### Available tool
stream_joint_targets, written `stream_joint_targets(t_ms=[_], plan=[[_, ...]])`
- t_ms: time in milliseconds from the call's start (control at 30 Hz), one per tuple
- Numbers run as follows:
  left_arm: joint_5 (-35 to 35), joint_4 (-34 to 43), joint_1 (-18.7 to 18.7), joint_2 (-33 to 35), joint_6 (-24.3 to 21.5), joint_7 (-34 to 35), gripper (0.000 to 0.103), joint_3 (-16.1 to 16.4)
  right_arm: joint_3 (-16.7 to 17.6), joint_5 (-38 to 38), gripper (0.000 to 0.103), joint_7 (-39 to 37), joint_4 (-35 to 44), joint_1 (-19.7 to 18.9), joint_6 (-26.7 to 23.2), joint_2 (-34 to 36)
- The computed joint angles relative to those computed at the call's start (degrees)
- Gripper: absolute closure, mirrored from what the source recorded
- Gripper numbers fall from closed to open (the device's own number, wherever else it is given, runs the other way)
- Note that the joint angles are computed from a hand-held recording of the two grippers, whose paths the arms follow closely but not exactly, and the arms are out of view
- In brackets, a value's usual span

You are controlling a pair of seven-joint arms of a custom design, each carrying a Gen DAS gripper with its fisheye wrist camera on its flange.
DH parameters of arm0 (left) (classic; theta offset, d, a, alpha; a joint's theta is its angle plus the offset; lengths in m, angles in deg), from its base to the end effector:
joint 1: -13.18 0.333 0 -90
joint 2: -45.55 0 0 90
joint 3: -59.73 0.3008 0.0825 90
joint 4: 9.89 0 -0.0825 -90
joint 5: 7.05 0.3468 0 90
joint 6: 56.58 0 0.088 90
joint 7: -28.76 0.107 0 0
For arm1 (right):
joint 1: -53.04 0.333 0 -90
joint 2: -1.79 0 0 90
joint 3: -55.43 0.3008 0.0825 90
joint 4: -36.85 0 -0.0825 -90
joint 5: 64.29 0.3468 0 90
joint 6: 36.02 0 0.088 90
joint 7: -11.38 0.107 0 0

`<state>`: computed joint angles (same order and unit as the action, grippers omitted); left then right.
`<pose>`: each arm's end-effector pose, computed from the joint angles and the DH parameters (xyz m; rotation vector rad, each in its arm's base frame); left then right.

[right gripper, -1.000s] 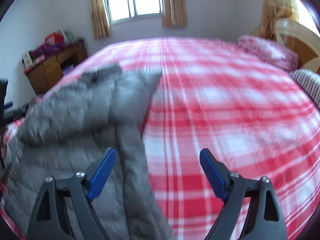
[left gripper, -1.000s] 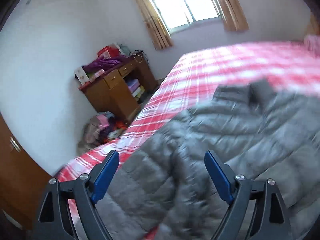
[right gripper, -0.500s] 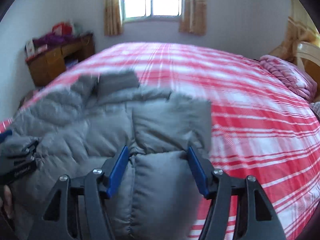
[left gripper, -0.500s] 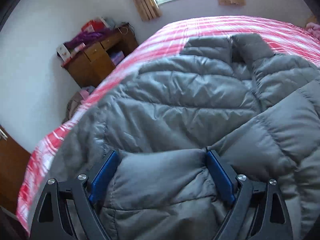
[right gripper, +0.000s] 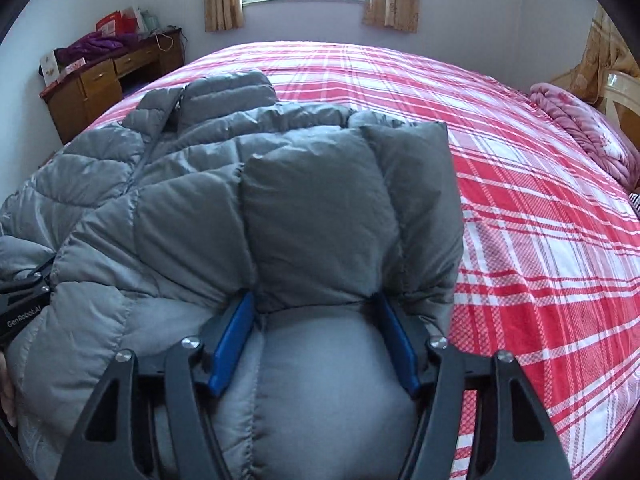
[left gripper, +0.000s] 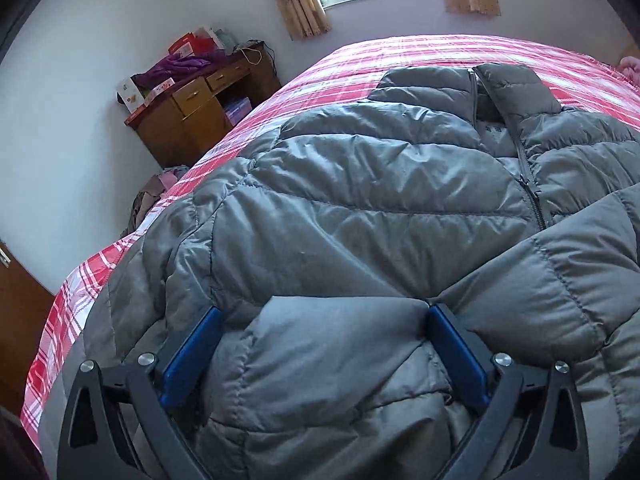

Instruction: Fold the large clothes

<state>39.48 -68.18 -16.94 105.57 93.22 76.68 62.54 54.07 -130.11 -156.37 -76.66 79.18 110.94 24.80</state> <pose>0.6723 -0.3836 0.2684 -1.3419 1.9891 -0.4941 0.5307 0.2612 0.2871 -1.4595 2.2122 -0.8451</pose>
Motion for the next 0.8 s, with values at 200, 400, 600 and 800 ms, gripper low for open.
stream_joint_targets(t_ms=[200,400,600,800], plan=[[1.4,-1.3,-0.7,-0.8,0.2,-1.6,0.001,0.9,0.1,1.9,0.037,-2.4,1.8,0.2,-1.6,1.1],[3.7,-3.4,-1.6,-2.1,0.3,-4.2,0.001,1.3,0.4,4.2,0.035,-5.6,3.1,0.6,-3.8,1.8],[4.2,-3.8,-1.6,-2.3,0.5,-5.3,0.001,1.0,-2.2,-9.5,0.035,7.9,-1.8,3.6,-2.5,-4.6],[3.8,-4.9,-0.5,-3.1,1.5,-5.0,0.001,0.2,0.5,-8.6,0.035,3.7,4.8,0.1,-7.0,-1.5]])
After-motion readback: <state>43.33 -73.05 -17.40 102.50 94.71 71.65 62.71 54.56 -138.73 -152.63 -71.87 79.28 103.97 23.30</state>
